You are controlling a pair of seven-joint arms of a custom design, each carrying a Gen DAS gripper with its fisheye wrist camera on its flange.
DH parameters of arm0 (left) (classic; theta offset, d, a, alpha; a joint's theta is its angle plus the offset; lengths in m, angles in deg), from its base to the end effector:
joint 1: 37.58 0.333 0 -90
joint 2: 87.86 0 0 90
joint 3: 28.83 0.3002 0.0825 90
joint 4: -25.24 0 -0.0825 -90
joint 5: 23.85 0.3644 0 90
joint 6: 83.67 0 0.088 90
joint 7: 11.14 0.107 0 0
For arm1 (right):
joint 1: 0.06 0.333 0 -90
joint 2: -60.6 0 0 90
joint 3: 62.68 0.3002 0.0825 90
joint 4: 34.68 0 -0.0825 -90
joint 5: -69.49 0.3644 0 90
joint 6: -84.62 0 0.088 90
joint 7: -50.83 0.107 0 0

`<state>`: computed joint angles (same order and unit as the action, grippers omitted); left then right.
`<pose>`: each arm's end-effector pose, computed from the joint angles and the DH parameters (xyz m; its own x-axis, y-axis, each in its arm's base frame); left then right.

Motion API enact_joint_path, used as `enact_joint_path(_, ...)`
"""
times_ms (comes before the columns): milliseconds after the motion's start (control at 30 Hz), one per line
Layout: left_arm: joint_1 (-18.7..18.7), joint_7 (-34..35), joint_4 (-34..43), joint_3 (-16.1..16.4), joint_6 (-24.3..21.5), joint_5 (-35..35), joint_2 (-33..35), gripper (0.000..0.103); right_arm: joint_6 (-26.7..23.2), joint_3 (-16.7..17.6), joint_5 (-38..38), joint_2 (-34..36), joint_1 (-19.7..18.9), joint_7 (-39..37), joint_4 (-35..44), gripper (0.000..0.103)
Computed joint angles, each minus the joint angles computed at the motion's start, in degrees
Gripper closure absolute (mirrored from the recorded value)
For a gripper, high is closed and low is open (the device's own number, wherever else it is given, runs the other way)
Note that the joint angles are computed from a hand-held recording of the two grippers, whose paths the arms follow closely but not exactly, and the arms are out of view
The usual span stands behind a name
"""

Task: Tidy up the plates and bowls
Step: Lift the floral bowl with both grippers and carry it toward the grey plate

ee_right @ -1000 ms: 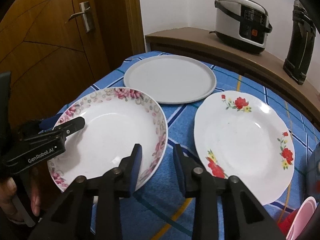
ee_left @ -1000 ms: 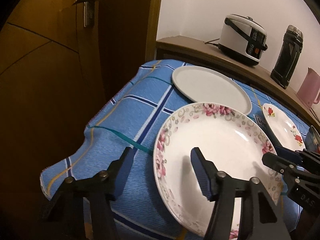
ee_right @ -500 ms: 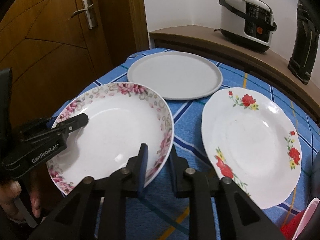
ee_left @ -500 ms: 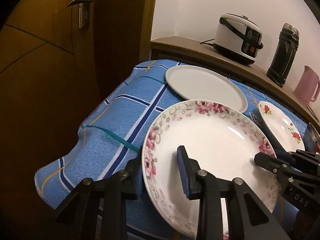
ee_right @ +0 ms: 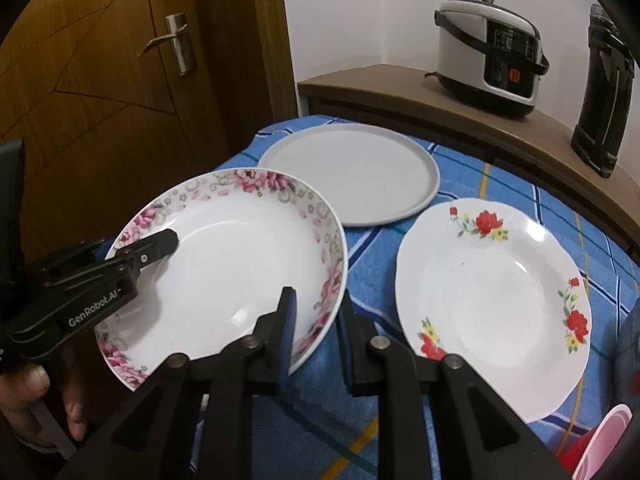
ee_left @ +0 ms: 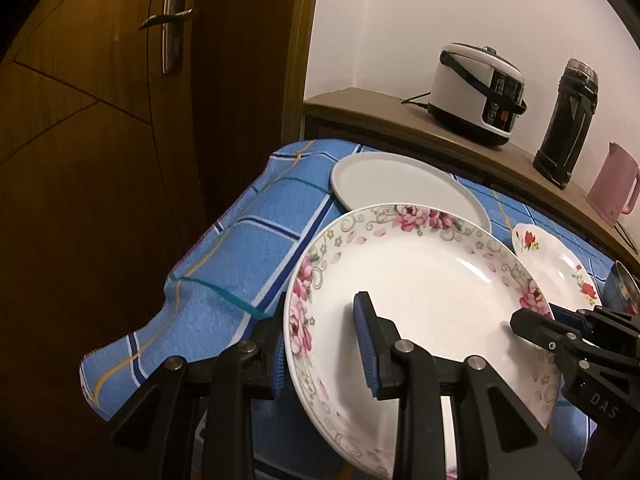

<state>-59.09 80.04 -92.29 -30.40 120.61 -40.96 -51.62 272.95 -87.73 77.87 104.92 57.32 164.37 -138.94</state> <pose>0.5784 -0.2050 0.2329 -0.1394 -0.9817 0.1301 -0.6587 -0.0062 -0.7524 0.5500 0.3856 0.2376 0.2609 -0.9623 -0.0764 -0.6900 -0.1306 -0.7120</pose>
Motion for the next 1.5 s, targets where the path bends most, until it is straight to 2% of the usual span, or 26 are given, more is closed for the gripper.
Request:
enact_joint_path(167, -1.88, 1.03, 1.08, 1.59, 0.42, -1.67, 0.35, 0.071, 0.46, -1.28, 0.61, 0.56, 0.97, 0.14, 0.41, 0.083)
enact_joint_path(400, -2.53, 2.52, 3.26, 2.03, 0.52, -2.73, 0.88, 0.071, 0.9, -2.71, 1.88, 0.86, 1.56, -0.21, 1.1, 0.083)
enact_joint_path(800, -4.19, 5.27, 8.16, 3.44, 0.42, -4.62, 2.47, 0.071, 0.75, -7.32, 4.77, 2.9, 3.98, 0.38, 3.75, 0.083)
enact_joint_path(1267, -5.1, 8.07, 15.65, 4.64, -0.67, -5.86, 5.58, 0.07, -0.16, -13.22, 6.05, 6.6, 6.25, 4.69, 7.74, 0.083)
enact_joint_path(1500, -6.52, 8.19, 19.79, 6.35, -1.74, -6.33, 7.76, 0.07, -1.19, -16.46, 5.6, 9.5, 7.18, 8.3, 10.13, 0.083)
